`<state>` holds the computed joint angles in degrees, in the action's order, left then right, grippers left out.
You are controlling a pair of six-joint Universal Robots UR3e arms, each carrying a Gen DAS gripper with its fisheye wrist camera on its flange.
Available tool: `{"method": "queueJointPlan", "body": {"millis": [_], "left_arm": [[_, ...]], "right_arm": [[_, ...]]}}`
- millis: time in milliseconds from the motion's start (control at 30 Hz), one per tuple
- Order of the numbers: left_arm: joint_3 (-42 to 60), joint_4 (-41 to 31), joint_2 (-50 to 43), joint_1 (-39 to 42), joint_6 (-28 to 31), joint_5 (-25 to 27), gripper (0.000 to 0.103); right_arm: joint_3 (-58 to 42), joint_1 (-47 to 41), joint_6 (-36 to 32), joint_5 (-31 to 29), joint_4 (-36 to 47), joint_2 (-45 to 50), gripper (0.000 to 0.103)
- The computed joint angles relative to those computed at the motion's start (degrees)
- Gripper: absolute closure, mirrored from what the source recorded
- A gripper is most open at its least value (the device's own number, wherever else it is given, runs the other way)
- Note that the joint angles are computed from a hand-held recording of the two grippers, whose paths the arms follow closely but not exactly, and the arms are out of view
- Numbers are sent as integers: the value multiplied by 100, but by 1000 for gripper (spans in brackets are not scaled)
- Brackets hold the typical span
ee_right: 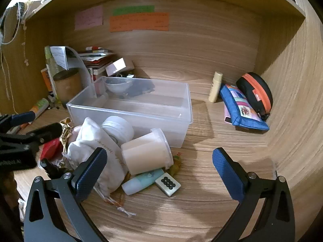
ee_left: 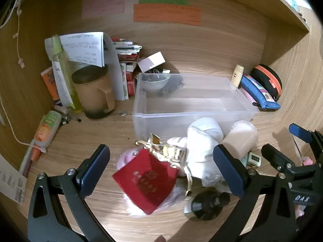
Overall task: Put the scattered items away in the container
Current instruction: 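Grasp the red velvet pouch with the left tool while the right tool grasps the cream cup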
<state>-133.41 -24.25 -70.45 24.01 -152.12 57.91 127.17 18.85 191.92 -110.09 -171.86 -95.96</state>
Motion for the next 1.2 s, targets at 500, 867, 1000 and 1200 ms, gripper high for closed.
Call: {"method": "queueJointPlan", "body": {"millis": [500, 867, 1000, 1200], "left_arm": [[389, -1853, -132, 1287, 1770, -183, 0], [883, -2067, -1050, 617, 1840, 50, 0], [1094, -2210, -1319, 559, 1804, -69, 0], [1278, -2427, -1543, 501, 1964, -144, 0]], "right_arm": [[210, -1012, -945, 1607, 471, -211, 0], [-245, -1451, -1379, 2194, 1033, 214, 0], [-440, -1474, -1473, 2219, 1103, 460, 0], [-725, -1407, -1710, 2426, 1111, 808, 7]]}}
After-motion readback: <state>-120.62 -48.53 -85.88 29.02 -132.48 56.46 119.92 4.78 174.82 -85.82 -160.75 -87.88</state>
